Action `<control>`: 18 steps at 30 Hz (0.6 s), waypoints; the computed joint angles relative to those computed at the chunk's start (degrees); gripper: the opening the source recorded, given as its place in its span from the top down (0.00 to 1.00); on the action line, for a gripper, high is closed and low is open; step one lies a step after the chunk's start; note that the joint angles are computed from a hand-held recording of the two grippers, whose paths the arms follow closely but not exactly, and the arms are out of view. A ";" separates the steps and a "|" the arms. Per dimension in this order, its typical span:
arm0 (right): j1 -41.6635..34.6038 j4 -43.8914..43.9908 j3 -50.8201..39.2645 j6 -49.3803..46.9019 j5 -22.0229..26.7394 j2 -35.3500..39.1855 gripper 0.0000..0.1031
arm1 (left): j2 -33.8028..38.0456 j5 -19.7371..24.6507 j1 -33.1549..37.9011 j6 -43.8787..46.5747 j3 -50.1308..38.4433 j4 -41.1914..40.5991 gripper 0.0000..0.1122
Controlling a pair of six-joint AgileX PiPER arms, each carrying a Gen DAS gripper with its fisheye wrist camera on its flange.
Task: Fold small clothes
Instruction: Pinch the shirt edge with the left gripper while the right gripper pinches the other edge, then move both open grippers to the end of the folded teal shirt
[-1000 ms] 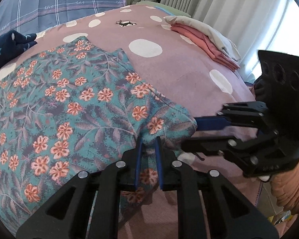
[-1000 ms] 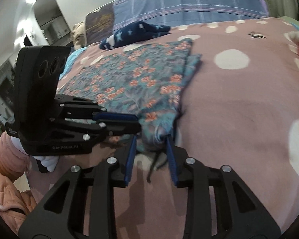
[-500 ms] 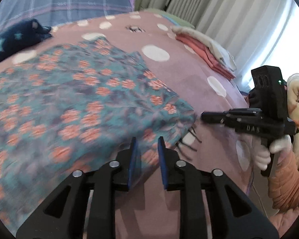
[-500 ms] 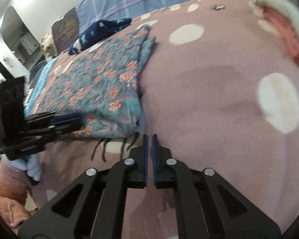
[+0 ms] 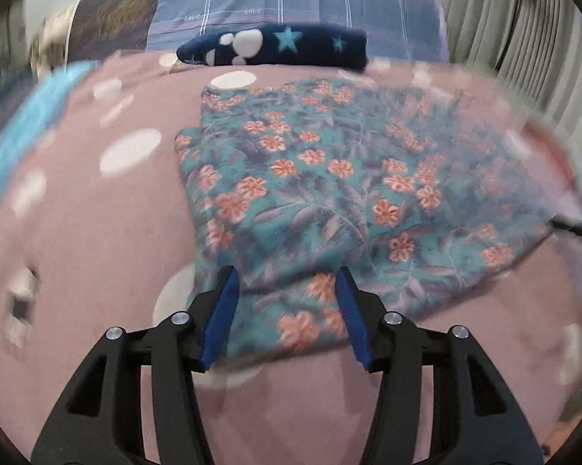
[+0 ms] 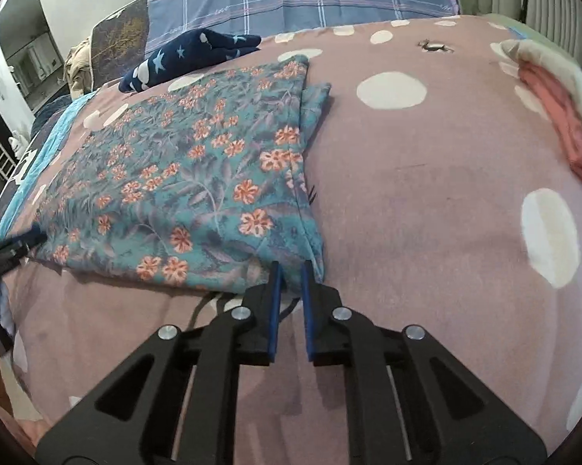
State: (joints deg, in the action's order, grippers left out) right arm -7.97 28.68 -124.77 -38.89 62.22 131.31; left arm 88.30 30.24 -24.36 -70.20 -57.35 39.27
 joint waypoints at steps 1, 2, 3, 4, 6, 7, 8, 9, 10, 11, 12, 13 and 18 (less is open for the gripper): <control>0.32 -0.03 2.17 -0.58 -1.30 -1.61 0.85 | -2.08 -3.44 1.11 -0.91 2.70 -0.24 0.52; 0.83 0.89 4.50 -2.10 -2.25 -3.47 0.85 | -3.29 -4.58 1.73 0.46 3.65 -1.32 0.52; 1.52 1.77 5.44 -3.28 -2.37 -4.64 0.84 | -3.53 -3.63 1.47 1.14 3.27 -1.49 0.52; 2.49 2.69 6.70 -4.77 -2.87 -5.88 0.83 | -3.79 -3.67 1.49 1.61 3.36 -1.47 0.52; 5.26 5.52 12.64 -10.08 -5.18 -10.11 0.77 | -4.41 -4.70 2.03 2.63 3.97 -1.91 0.52; 7.20 6.55 15.42 -12.35 -5.96 -12.07 0.73 | -5.08 -5.33 2.22 2.36 4.70 -1.49 0.52; 9.51 6.69 16.88 -13.70 -5.84 -13.29 0.73 | -5.84 -6.49 2.45 1.09 5.93 -0.17 0.52; 11.33 6.62 18.10 -14.79 -5.97 -14.01 0.73 | -6.29 -7.02 2.54 -0.24 6.61 1.05 0.52; 13.63 6.42 19.55 -16.01 -6.43 -14.79 0.72 | -7.24 -7.14 2.77 -1.95 7.67 2.60 0.49; 15.83 6.37 21.22 -17.67 -7.03 -15.60 0.71 | -8.03 -6.84 2.59 -4.22 8.85 4.58 0.48; 18.66 6.03 22.76 -19.42 -7.59 -16.28 0.70 | -8.97 -6.25 2.57 -5.22 9.93 5.56 0.47; 20.71 5.61 23.39 -20.35 -7.78 -16.48 0.67 | -9.82 -5.56 2.91 -5.91 11.22 6.30 0.47; 30.68 2.62 25.81 -22.67 -10.10 -16.24 0.64 | -15.97 -12.48 9.19 -6.87 19.04 4.04 0.47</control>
State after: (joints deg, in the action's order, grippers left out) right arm 22.71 31.29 -98.95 -61.55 52.13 115.08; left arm 72.33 17.76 -15.17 -77.07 -38.31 43.30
